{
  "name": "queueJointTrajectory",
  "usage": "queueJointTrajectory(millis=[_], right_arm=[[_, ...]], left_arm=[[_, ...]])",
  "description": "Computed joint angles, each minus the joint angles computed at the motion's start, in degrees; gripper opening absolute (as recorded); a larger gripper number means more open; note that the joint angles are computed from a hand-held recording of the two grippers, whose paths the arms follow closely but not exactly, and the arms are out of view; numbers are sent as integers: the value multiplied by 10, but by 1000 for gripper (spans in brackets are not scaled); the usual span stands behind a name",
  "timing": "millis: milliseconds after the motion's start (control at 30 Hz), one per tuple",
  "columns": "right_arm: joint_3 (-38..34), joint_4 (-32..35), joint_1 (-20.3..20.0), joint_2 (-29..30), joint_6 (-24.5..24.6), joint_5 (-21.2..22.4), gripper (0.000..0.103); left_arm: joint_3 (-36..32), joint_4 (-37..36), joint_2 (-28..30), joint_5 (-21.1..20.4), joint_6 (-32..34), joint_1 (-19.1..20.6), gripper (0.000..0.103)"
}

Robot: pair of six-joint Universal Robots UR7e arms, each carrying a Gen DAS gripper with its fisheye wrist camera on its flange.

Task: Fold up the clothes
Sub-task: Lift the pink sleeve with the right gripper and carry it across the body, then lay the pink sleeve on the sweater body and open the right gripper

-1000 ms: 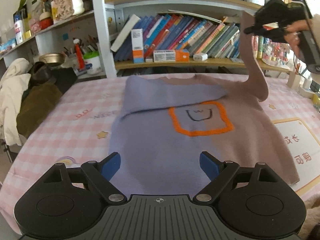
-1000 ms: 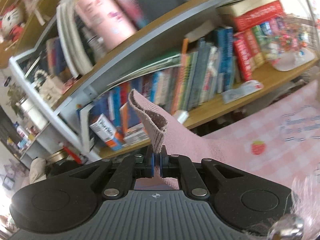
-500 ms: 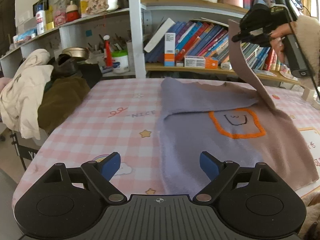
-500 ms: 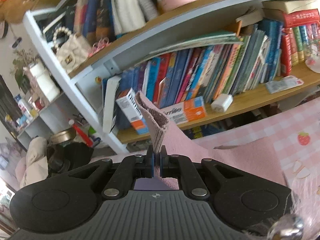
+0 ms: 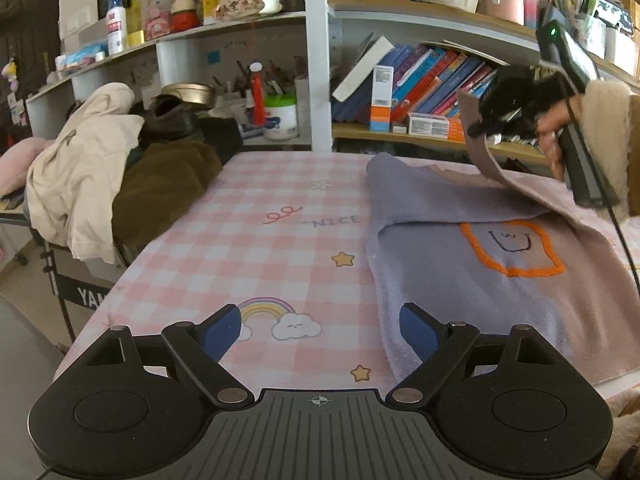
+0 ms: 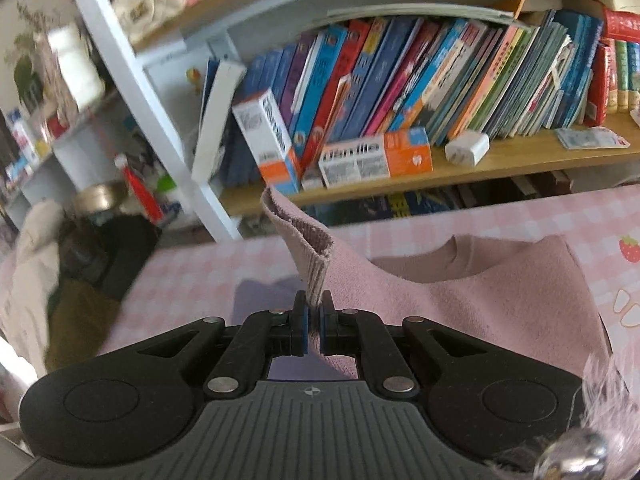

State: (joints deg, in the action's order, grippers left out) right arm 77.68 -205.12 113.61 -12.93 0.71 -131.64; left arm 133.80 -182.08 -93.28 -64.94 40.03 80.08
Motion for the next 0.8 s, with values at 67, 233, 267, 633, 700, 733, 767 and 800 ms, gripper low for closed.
queueJointTrajectory(millis=[67, 233, 267, 633, 700, 733, 767, 800], right_arm=[[-10, 12, -2, 10, -6, -11, 5], [-27, 39, -10, 24, 4, -25, 5], [-30, 45, -11, 26, 3, -24, 5], [-25, 152, -9, 20, -20, 6, 46], [-8, 141, -6, 11, -24, 13, 49], [3, 133, -5, 6, -24, 17, 50], [14, 124, -4, 0, -23, 19, 51], [24, 116, -2, -5, -23, 19, 53]], left_arm=[[-1, -1, 1, 1, 0, 1, 89], [-2, 3, 2, 3, 0, 0, 89], [-2, 5, 2, 3, 0, 0, 89], [-1, 4, 6, -8, 0, -5, 89], [-3, 4, 9, -14, 2, -6, 89], [-3, 4, 11, -18, 4, -7, 89], [-4, 5, 14, -21, 5, -8, 89], [-5, 6, 16, -25, 6, -8, 89]])
